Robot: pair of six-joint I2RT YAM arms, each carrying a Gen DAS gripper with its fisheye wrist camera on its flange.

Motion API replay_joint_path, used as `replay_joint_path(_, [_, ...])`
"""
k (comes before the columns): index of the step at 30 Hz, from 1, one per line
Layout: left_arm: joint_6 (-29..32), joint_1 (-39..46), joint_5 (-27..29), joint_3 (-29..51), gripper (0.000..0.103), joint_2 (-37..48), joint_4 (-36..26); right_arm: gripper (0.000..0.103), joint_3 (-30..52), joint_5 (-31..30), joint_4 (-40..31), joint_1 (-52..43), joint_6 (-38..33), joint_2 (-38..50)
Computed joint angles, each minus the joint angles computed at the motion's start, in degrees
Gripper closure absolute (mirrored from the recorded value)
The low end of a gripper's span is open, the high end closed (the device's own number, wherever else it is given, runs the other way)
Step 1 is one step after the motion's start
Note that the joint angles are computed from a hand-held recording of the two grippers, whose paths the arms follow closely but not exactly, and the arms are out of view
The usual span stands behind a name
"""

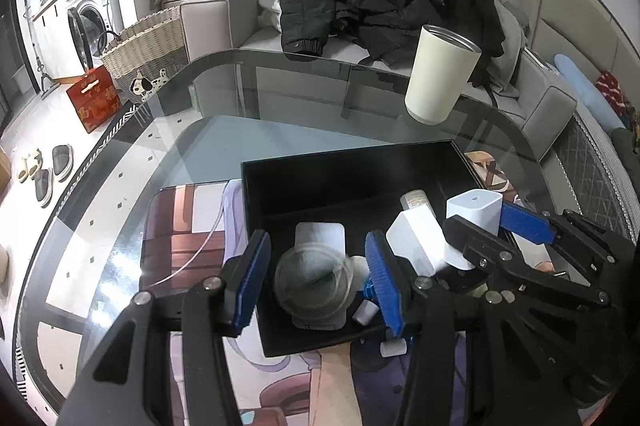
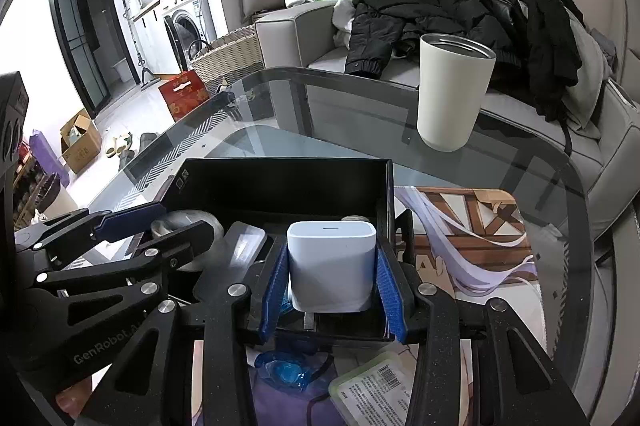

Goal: Organize rigid objects
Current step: 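Lower the cup and charger cube into the black box and open both tools, then lift both open tools out of the black box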

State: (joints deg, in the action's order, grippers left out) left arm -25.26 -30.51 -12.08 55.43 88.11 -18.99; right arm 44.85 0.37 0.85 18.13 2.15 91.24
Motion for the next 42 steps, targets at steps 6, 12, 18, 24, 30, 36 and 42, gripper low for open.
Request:
replay_joint_path(6, [-0.3,0.0,0.1,-0.1,0.053,-0.2,0.1,0.060,0.1,0.4,-0.3,0.4,0.3,-0.1])
replay_joint_path(12, [-0.4,-0.3,-0.6,-0.4,0.050,-1.0,0.3,0.060,0.0,0.5,-0.1,0.5,0.5,-0.6])
replay_joint_path(18, [-0.4,-0.9,-1.8,-1.2,0.049,-3.4,1.0,0.060,-1.5,0.8,1.0,0.4,0.0,-3.4])
replay_joint_path(24, [0.2,-2.1,-4.3,-2.1,0.049,-6.2,1.7,0.060,-4.3,1.1,2.8,1.2,-0.2,-8.0])
replay_joint_path(30, [0.9,-4.5,-8.8,-4.2,0.049,-11.2,4.3,0.060,-8.0,2.7,5.1,2.9,-0.7,-14.6])
replay_joint_path(36, [3.2,-8.2,-15.8,-7.1,0.049,-17.9,8.1,0.060,-15.3,8.0,11.3,7.3,-2.6,-26.1])
replay_joint_path(42, [7.6,-15.5,-26.3,-12.3,0.048,-25.4,14.8,0.060,-22.7,15.1,15.0,13.3,-5.1,-41.0])
